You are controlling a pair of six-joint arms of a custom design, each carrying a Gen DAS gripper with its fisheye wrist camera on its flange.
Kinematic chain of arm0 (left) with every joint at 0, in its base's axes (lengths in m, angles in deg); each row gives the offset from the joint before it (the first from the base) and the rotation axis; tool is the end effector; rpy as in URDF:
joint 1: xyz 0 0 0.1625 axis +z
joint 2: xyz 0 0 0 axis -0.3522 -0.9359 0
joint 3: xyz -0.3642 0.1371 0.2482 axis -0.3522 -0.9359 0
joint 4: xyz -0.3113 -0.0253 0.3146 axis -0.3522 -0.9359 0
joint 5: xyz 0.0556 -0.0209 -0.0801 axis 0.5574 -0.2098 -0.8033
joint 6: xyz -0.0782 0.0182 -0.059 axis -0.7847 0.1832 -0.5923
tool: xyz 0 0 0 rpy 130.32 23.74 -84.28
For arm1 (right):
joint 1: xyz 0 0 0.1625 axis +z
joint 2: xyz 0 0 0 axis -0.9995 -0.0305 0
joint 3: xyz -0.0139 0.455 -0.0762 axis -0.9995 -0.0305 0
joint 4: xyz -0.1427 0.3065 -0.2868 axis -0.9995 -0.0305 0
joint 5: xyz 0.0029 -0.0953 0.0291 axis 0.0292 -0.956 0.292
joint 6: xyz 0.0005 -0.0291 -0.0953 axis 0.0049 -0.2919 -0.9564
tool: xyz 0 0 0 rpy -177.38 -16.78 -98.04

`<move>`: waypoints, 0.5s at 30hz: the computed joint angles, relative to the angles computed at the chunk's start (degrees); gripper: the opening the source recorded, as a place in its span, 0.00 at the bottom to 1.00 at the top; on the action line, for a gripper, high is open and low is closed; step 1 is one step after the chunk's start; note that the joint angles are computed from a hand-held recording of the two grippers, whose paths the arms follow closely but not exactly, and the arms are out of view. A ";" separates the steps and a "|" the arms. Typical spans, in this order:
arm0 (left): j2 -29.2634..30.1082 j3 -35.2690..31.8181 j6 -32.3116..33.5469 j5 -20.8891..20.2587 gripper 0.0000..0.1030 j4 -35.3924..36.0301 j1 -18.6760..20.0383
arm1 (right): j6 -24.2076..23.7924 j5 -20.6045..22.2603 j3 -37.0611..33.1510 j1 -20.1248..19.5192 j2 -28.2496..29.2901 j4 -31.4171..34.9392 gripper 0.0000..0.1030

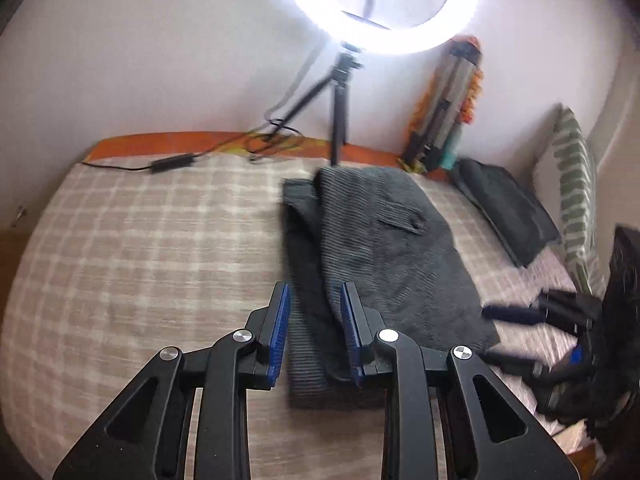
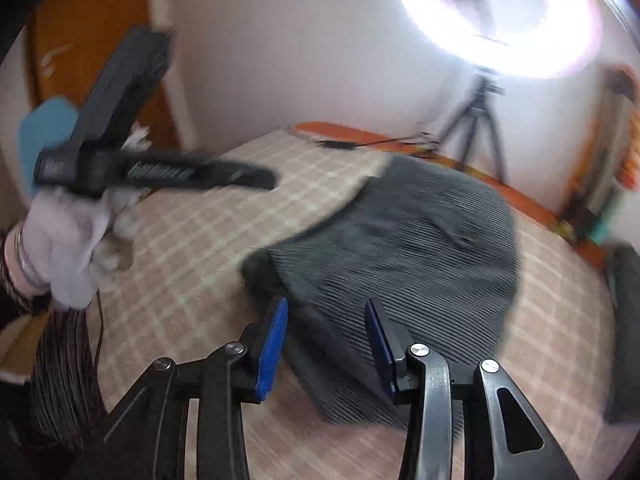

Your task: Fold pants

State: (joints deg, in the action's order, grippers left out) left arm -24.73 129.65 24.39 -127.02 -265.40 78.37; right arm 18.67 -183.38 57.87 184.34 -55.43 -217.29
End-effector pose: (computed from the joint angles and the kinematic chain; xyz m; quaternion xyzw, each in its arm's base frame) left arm -0.1468 -0.6187 0.1960 0.0549 0.8833 -0.3871 0.2589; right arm 0.2053 -0.7270 0.1303 0.5484 -0.8211 0.1226 0.1002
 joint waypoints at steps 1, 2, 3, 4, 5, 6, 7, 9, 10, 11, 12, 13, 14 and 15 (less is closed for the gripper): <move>0.60 -0.28 0.66 -0.24 0.23 0.26 -0.30 | 1.26 0.13 -0.34 -0.47 -0.20 -0.23 0.41; 1.16 -0.59 1.15 -0.36 0.23 0.61 -0.56 | 2.56 -0.04 -0.82 -0.88 -0.22 -0.55 0.41; 1.73 -0.91 1.73 -0.87 0.23 0.96 -0.79 | 3.78 -0.43 -1.57 -1.28 -0.11 -0.52 0.41; 2.30 -1.23 2.30 -1.39 0.23 1.38 -1.00 | 5.08 -0.75 -2.27 -1.70 -0.02 -0.35 0.41; 2.80 -1.49 2.72 -1.64 0.23 1.83 -1.20 | 6.44 -0.74 -3.11 -2.09 0.10 0.20 0.41; 3.35 -1.78 3.31 -1.87 0.23 2.40 -1.37 | 7.27 -0.57 -4.18 -2.21 0.34 1.17 0.41; 3.97 -2.18 4.13 -1.58 0.23 3.14 -1.59 | 8.17 -0.13 -5.33 -2.47 0.61 2.25 0.41; 5.07 -2.79 5.20 -0.56 0.23 4.27 -1.82 | 8.94 -0.07 -7.70 -2.40 1.64 2.90 0.41; 5.35 -2.99 5.19 -0.51 0.23 4.61 -1.71 | 9.27 0.20 -9.04 -2.31 2.18 3.73 0.41; 5.51 -3.12 4.94 -0.70 0.23 5.06 -1.51 | 9.81 0.65 -11.30 -2.14 3.11 5.69 0.41; 5.65 -3.35 4.47 -0.85 0.23 5.84 -1.29 | 10.30 0.89 -13.45 -1.95 4.08 7.53 0.41; 5.76 -3.50 4.10 -0.73 0.23 6.50 -1.08 | 10.73 1.01 -15.75 -1.69 5.31 8.96 0.41; 5.98 -3.76 3.83 -0.57 0.23 6.92 -0.89 | 10.83 1.26 -17.18 -1.66 6.03 9.69 0.41; 6.09 -3.91 3.70 -0.68 0.23 7.19 -0.69 | 11.34 1.62 -19.70 -1.37 7.49 10.63 0.41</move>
State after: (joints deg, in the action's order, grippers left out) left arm -18.64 125.74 28.09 -127.70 -258.21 77.68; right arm 30.01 -181.76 38.17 182.97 -47.95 -206.66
